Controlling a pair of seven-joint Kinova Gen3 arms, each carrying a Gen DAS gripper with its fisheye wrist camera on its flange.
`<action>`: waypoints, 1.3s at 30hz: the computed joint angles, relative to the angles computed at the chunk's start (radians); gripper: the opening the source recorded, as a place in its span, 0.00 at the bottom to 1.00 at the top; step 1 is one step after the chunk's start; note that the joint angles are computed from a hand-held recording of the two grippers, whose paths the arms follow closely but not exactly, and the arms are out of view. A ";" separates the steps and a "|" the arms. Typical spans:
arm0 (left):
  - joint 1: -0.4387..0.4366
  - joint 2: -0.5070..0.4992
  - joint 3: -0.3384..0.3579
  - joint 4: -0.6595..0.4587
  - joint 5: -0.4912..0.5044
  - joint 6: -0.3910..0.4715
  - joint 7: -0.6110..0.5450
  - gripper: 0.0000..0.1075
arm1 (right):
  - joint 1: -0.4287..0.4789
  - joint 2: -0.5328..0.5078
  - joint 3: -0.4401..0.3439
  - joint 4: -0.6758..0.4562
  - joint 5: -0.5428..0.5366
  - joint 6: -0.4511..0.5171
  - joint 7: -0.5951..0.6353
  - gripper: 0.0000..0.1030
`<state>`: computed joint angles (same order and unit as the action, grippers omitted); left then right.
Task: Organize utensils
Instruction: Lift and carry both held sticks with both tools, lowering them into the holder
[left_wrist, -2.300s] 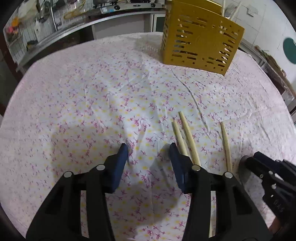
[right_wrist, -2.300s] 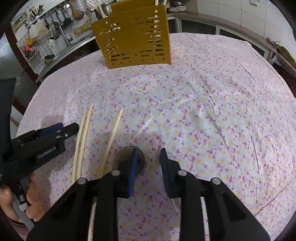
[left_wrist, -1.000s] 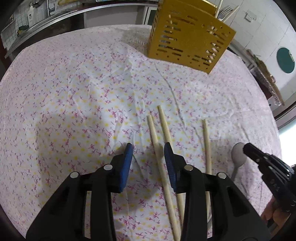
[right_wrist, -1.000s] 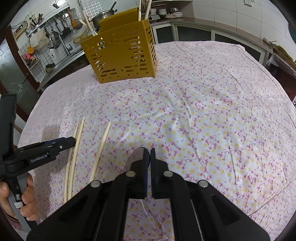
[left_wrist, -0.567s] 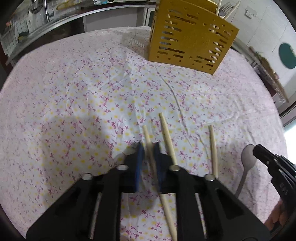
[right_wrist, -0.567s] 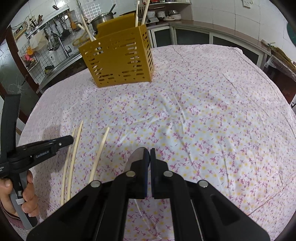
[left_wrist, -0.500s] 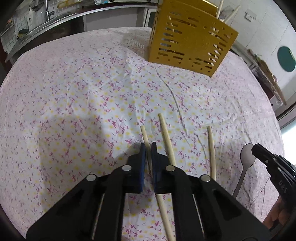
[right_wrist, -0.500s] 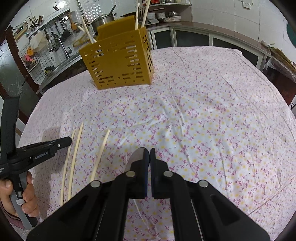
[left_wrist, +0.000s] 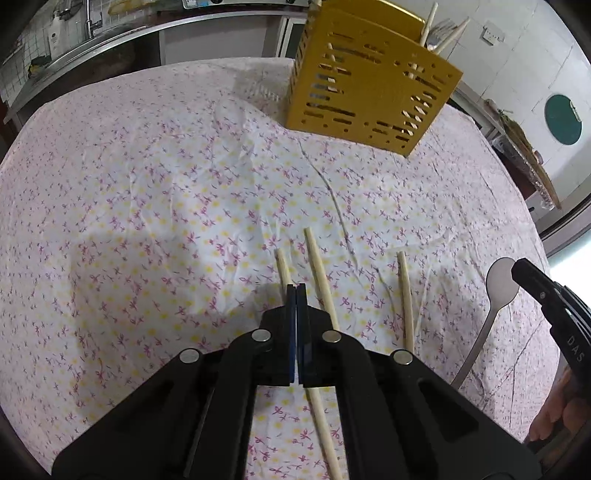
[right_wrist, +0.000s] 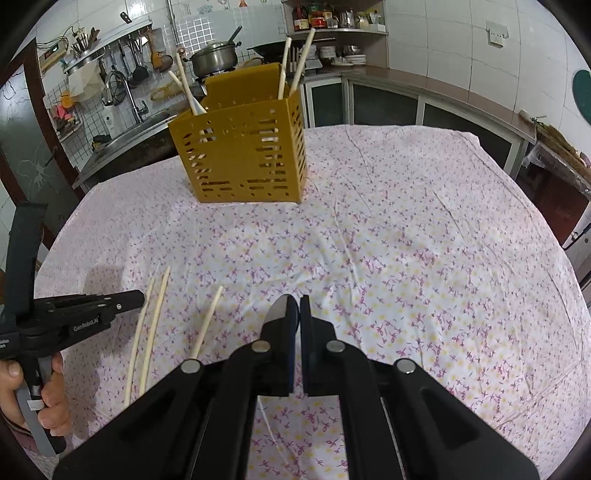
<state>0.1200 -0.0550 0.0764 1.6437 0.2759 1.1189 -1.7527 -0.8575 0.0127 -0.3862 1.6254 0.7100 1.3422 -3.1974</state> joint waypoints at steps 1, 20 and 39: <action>0.006 0.003 0.011 -0.003 -0.027 -0.002 0.020 0.00 | 0.002 -0.002 0.002 0.006 -0.005 -0.005 0.000 0.02; 0.040 0.075 0.024 -0.069 -0.117 0.049 0.054 0.05 | 0.050 -0.031 -0.004 0.064 -0.023 -0.075 -0.012 0.02; -0.003 -0.173 -0.093 -0.015 0.212 -0.245 -0.194 0.04 | -0.021 0.029 0.009 -0.173 0.184 0.179 0.160 0.02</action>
